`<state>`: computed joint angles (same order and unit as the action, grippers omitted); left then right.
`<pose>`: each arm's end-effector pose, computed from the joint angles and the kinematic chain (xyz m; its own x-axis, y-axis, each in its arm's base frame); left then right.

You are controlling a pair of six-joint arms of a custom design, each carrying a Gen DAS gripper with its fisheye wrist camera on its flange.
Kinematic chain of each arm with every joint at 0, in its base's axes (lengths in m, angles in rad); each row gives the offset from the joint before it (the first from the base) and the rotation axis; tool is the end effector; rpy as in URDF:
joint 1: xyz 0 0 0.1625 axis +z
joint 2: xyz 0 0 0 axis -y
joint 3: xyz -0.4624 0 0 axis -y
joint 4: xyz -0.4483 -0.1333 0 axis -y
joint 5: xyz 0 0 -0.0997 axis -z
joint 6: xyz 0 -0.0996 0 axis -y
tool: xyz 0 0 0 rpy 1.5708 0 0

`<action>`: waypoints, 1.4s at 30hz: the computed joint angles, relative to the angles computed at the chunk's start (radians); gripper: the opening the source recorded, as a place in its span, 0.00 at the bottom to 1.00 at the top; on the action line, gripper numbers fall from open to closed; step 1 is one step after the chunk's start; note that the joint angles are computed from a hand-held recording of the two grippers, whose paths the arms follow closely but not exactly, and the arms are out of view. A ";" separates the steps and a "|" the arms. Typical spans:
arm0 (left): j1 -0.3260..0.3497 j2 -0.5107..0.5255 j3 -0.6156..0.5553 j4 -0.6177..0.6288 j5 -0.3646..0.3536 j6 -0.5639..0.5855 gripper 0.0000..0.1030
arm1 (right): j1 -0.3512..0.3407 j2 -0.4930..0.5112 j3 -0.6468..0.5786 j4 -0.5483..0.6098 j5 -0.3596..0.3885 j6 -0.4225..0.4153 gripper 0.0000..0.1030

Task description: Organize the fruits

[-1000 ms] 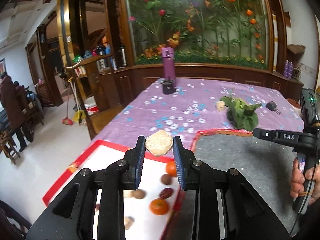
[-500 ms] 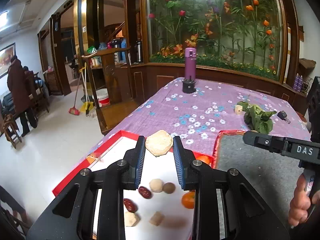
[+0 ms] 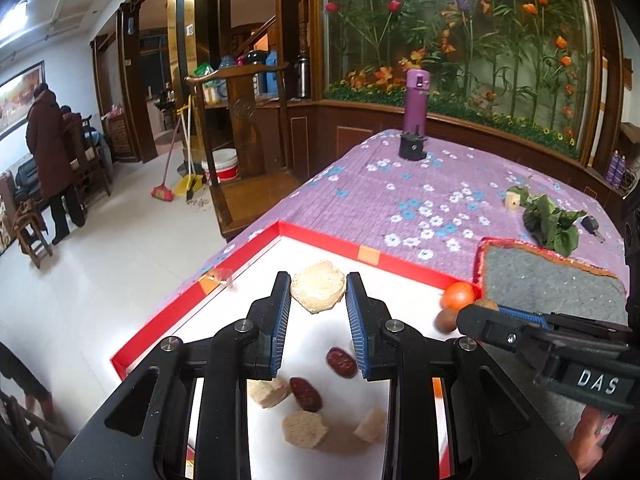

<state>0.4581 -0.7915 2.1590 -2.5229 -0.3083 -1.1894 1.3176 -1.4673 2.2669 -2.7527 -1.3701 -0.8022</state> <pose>-0.3426 -0.4234 -0.0155 -0.6832 -0.2110 -0.6991 0.5010 0.5610 -0.6590 0.0257 -0.5119 0.2476 -0.8395 -0.5251 0.1396 -0.5338 0.7491 -0.3923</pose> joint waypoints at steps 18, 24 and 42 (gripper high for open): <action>0.040 -0.028 0.043 0.026 -0.031 -0.065 0.26 | 0.057 0.075 0.031 -0.120 -0.118 0.008 0.20; 0.044 -0.037 0.032 0.127 -0.049 -0.139 0.26 | 0.066 0.089 0.032 -0.151 -0.161 0.041 0.22; -0.097 -0.086 -0.053 0.755 0.004 -0.628 0.72 | 0.008 -0.113 0.149 -0.216 0.029 -0.030 0.40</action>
